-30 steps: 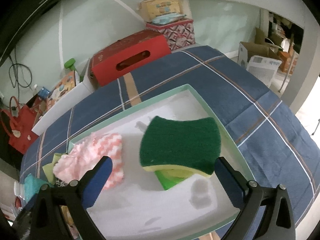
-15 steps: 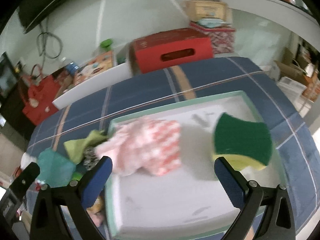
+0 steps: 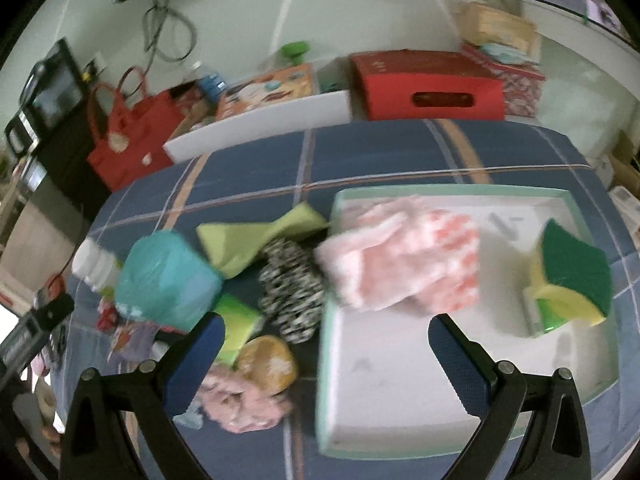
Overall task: Organize soft objects
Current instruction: 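Move both open tools back from the tray over the pile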
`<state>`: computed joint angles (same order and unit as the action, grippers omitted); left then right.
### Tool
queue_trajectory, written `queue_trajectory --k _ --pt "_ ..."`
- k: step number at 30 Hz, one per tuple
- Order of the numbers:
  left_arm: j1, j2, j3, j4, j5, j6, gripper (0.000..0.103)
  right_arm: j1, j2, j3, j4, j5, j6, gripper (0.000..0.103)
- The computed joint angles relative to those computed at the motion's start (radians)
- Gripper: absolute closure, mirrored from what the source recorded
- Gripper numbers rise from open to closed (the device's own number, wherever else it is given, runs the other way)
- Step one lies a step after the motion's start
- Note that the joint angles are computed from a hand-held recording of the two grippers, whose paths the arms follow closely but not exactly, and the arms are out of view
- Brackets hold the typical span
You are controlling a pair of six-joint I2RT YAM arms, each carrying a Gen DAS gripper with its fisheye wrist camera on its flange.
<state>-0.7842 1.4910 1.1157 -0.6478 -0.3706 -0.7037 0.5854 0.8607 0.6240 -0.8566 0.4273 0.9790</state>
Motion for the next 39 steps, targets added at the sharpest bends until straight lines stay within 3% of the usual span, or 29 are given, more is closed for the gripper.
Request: queue_trajectory --k 9,23,39 --pt "0.055 -0.008 -0.099 0.024 0.118 0.019 0.001 0.143 0.173 -0.028 0.182 -0.089 0.065 0.000" --pt "0.029 0.039 -0.178 0.076 0.283 0.012 0.001 0.256 0.305 -0.043 0.213 -0.097 0.166 0.000" --pt "-0.044 0.162 -0.133 0.151 0.315 0.012 0.001 0.268 0.350 -0.034 0.238 -0.033 0.078 0.000"
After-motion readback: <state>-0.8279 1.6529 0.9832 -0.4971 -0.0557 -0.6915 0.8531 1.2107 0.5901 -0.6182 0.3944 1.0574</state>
